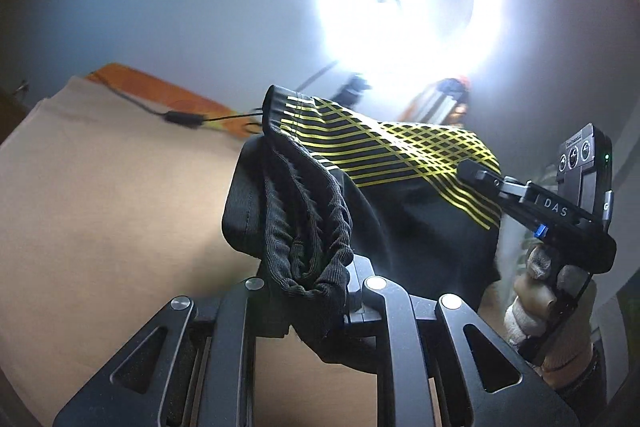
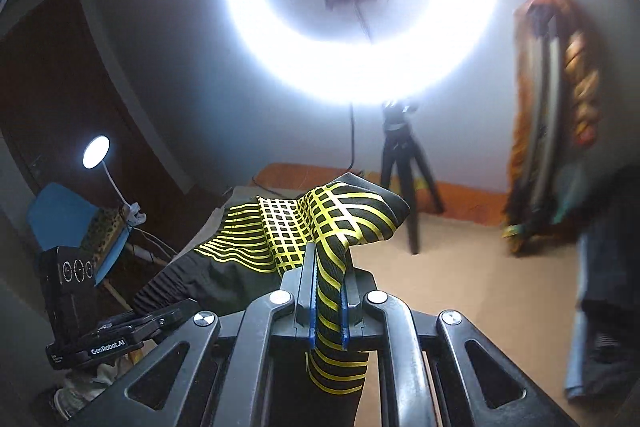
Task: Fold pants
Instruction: 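Carry the folded shorts with both tools and lower them onto the clothes stack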
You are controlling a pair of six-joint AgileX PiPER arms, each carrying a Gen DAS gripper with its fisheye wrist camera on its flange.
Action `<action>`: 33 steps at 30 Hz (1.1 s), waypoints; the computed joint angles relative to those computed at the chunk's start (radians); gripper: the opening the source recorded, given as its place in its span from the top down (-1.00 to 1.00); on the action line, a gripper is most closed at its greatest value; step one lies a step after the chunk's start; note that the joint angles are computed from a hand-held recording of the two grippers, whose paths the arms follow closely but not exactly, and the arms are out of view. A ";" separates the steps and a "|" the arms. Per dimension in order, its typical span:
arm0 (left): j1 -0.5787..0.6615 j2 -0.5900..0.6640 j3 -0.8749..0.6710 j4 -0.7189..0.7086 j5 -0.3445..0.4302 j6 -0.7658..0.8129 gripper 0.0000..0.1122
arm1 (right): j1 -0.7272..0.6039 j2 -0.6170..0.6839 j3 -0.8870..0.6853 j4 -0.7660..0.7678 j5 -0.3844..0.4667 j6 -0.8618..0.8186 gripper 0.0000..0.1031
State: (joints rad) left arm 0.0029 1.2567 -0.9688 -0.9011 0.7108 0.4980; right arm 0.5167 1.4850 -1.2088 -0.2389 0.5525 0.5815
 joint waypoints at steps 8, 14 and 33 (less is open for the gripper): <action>-0.253 0.027 -0.073 0.074 -0.127 -0.162 0.73 | -0.048 -0.204 -0.011 -0.046 0.185 -0.044 0.89; -0.415 0.115 -0.174 0.146 -0.198 -0.275 0.73 | -0.227 -0.331 -0.011 0.069 0.268 -0.237 0.89; -0.698 0.619 -0.758 0.459 -0.192 -0.630 0.73 | -1.051 -0.225 -0.172 0.713 0.429 -1.090 0.89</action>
